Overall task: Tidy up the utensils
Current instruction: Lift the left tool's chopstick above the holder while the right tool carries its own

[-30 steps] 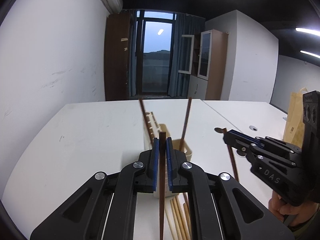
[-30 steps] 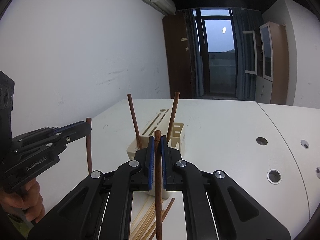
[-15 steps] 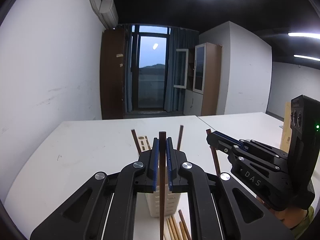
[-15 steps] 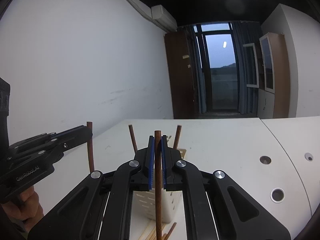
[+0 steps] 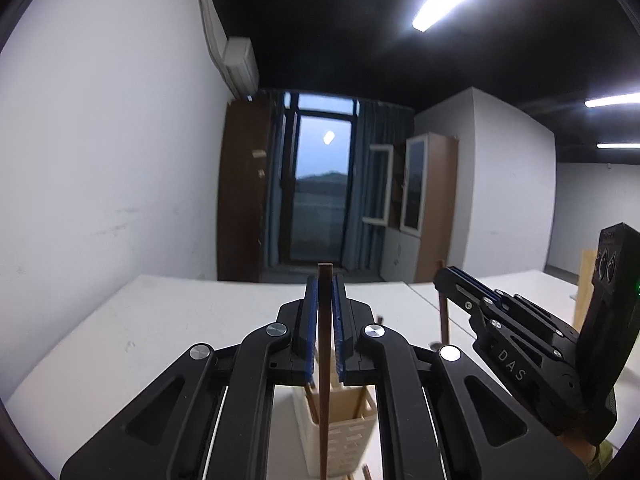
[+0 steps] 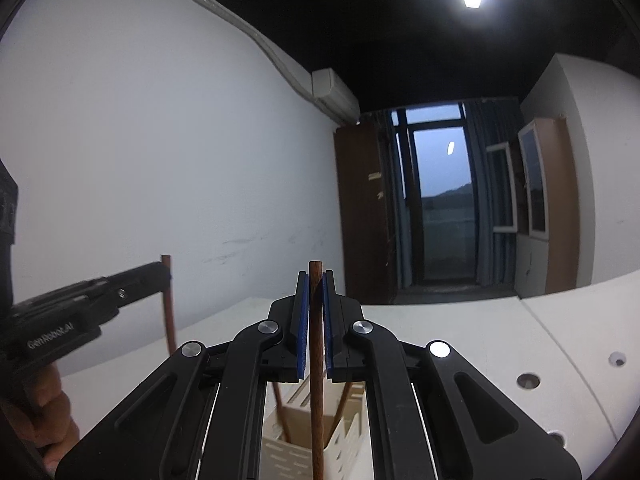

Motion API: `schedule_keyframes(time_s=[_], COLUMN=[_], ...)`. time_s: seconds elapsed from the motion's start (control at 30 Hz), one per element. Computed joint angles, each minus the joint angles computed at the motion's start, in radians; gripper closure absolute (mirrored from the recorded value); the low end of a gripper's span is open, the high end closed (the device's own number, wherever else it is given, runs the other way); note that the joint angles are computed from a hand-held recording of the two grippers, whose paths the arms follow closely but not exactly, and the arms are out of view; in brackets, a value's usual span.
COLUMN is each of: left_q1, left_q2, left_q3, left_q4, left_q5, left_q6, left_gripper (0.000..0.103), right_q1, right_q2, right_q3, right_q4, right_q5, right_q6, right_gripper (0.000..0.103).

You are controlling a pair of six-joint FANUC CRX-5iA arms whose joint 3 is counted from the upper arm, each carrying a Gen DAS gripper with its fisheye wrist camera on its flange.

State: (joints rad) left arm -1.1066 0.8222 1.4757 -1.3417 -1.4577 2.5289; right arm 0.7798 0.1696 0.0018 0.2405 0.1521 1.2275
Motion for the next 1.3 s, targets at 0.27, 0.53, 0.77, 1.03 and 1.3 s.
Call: schedule_keyframes(time_s=[0.27, 0.53, 0.77, 1.03, 1.3], left_q1=[-0.020, -0.033, -0.036, -0.040, 0.007], left_q2=[0.083, 0.095, 0.070, 0.073, 0.151], left_q3=[0.132, 0.096, 0.035, -0.007, 0.134], left_q4=[-0.116, -0.244, -0.306, -0.377, -0.277], left_q5=[0.007, 0.062, 0.072, 0.132, 0.120], left_q6=[-0.051, 0.028, 0.136, 0.193, 0.116], left_gripper=[0.096, 0.096, 0.096, 0.096, 0.096], right_q1=[-0.021, -0.014, -0.032, -0.033, -0.046], right_q2=[0.038, 0.046, 0.092, 0.127, 0.155], right_q3=[0.001, -0.004, 0.013, 0.029, 0.050], right_q4=[0.032, -0.156, -0.121, -0.072, -0.061], right_q5=[0.119, 0.337, 0.432, 0.475, 0.489], right_q6=[-0.055, 0.115, 0.049, 0.014, -0.028], right_gripper=[0.096, 0.096, 0.096, 0.096, 0.096])
